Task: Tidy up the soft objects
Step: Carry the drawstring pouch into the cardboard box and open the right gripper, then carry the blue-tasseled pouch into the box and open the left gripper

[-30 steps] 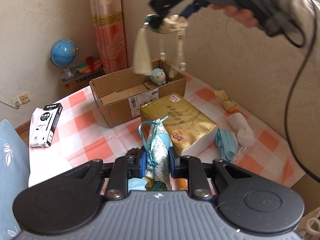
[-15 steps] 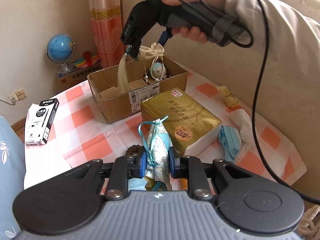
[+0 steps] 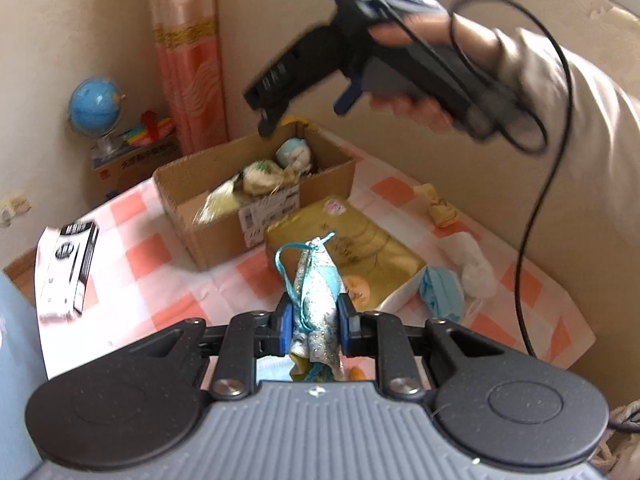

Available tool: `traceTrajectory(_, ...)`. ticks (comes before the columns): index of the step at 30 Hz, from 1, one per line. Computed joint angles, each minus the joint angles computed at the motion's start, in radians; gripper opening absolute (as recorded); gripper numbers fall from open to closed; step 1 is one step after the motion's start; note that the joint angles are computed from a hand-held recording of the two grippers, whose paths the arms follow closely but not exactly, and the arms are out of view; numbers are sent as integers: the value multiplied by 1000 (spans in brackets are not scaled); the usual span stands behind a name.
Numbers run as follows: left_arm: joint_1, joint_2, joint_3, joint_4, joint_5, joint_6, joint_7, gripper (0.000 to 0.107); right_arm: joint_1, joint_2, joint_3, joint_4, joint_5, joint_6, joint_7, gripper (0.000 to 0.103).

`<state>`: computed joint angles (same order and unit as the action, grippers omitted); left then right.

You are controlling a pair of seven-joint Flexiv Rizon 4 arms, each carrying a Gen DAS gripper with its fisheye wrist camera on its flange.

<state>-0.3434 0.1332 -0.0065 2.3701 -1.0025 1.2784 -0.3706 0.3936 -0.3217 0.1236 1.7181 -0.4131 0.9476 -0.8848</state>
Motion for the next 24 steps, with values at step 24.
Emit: traceTrajectory(24, 207, -394, -117, -575, 254, -281, 14, 20, -107, 294, 47, 517, -383, 217, 479, 100)
